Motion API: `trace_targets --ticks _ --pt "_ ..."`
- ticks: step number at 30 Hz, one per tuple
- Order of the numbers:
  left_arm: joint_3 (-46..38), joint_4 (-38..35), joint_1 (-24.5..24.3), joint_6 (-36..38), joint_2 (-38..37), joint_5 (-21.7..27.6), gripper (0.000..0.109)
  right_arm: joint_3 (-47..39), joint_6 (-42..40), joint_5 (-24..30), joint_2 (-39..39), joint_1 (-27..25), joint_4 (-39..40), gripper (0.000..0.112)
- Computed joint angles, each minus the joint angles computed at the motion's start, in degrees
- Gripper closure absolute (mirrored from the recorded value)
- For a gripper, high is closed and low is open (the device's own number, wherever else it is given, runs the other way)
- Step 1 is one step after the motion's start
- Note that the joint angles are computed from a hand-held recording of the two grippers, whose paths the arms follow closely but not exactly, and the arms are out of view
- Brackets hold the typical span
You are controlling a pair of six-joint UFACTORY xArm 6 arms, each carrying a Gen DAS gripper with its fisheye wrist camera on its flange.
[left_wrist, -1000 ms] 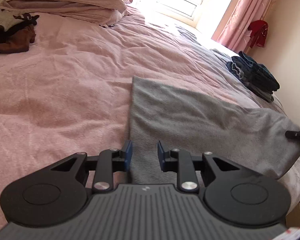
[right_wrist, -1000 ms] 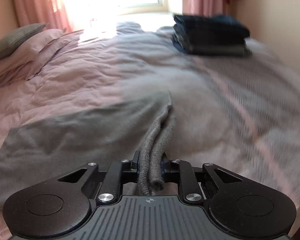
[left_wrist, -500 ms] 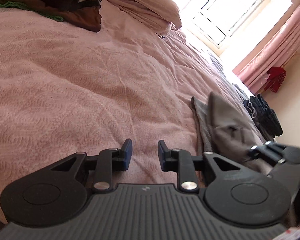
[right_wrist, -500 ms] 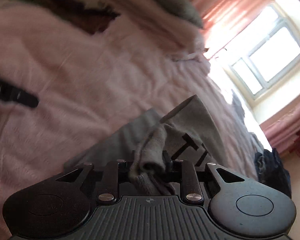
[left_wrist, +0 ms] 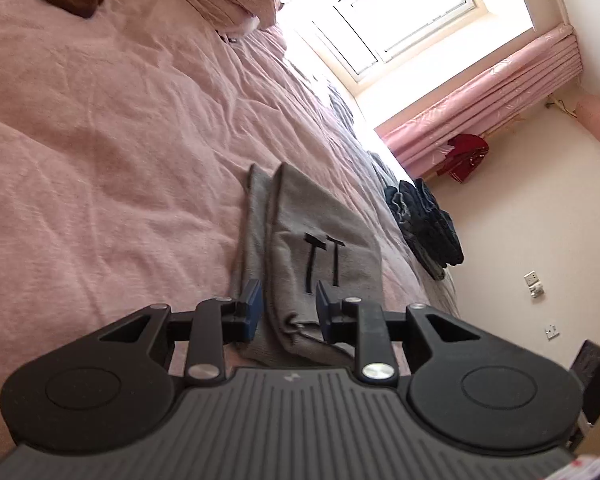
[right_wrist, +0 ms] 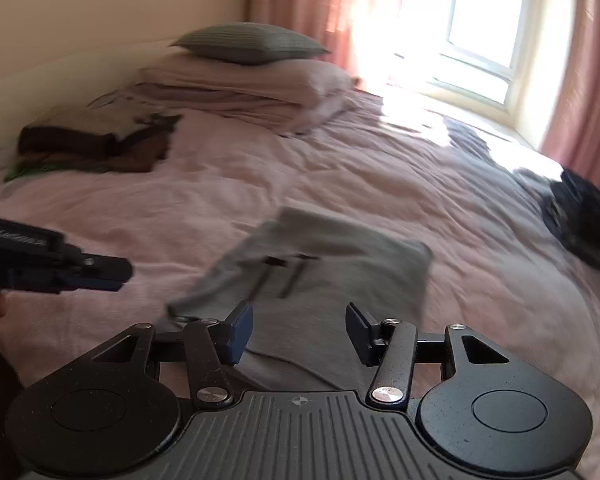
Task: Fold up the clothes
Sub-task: 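Grasp the skirt edge with the right gripper and fold it over lengthwise, then close the left gripper on the folded edge of the skirt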
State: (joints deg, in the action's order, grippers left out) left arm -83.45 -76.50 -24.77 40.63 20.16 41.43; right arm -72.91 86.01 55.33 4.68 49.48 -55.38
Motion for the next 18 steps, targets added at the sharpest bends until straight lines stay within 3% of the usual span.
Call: trace_targets --ticks 2,4,8,10,15,18 --pt "-3.4 0.9 -0.8 -2.8 2.9 2.1 0.086 5.7 6.5 1.4 -4.0 -1.9 3.6 0.079" --pt "-6.9 2.2 -1.2 -6.5 5.8 4.3 0.086 12.4 14.5 -2.2 -8.1 -4.9 6.8 0.083" --pt "-11.6 8.9 -2.7 -13.7 9.6 3.3 0.086 25.9 29.4 -17.8 -15.7 -11.9 6.3 0.085" --pt "-13.2 12.7 -3.1 -17.4 11.1 2.3 0.086 29.2 34.0 -21.5 -18.2 -13.5 4.2 0.085" --pt "-18.2 13.8 -2.7 -19.5 15.0 5.0 0.086 30.8 33.1 -25.6 -18.6 -16.2 3.5 0.085" --pt "-22.3 16.3 -3.3 -21.9 17.8 6.3 0.085 28.2 27.9 -22.6 -16.7 -15.8 5.7 0.085"
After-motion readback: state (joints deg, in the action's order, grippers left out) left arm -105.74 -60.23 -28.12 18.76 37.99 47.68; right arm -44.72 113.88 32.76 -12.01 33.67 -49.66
